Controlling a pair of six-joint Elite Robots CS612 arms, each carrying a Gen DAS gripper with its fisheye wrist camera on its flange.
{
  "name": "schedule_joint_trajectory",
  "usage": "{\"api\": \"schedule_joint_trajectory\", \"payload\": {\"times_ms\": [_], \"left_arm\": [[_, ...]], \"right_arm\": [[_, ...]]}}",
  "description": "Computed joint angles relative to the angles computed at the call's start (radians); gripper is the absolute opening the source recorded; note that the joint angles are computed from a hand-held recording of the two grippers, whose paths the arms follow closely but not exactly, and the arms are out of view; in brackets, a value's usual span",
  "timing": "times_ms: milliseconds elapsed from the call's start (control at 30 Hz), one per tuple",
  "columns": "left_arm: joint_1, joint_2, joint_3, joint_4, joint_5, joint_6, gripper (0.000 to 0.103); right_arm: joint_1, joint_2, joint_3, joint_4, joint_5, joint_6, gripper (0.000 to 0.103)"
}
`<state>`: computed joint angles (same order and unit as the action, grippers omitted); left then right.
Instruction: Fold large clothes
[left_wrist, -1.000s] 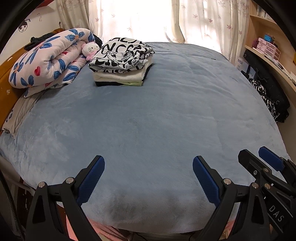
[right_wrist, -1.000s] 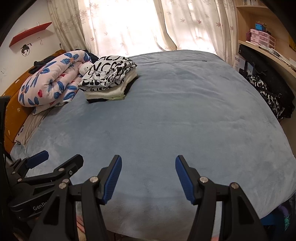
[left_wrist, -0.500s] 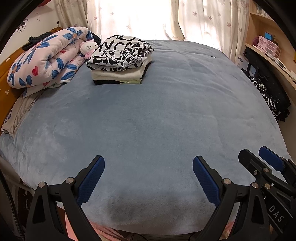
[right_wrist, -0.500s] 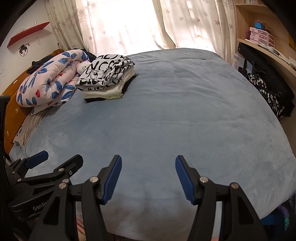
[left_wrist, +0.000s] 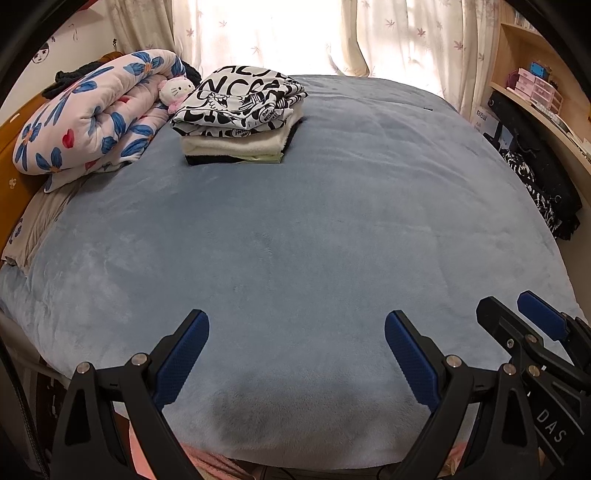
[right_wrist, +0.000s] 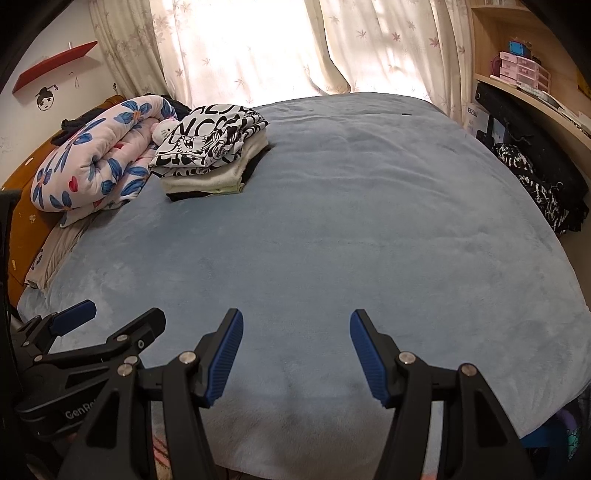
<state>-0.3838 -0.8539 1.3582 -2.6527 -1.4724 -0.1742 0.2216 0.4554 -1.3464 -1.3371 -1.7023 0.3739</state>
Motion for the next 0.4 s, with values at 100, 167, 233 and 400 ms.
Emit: {"api": "schedule_joint_trajectory", "payload": {"times_ms": [100, 167, 233, 400], "left_arm": [[0.001, 0.001, 0.000, -0.003, 0.001, 0.003, 0.095], [0.002, 0.002, 0.000, -0.005, 0.000, 0.004, 0.095], [0.003, 0.002, -0.001, -0.003, -0.004, 0.004, 0.095], [0.004, 0.002, 0.000, 0.003, -0.005, 0.004, 0.095]], "right_arm": [[0.001, 0.000, 0.002, -0.002, -0.001, 0.002, 0.061], [0.002, -0.001, 0.003, -0.001, -0.002, 0.002, 0.061], [0.001, -0.001, 0.002, -0.002, -0.001, 0.002, 0.061], [0.001, -0.001, 0.002, 0.000, -0.001, 0.002, 0.061]]}}
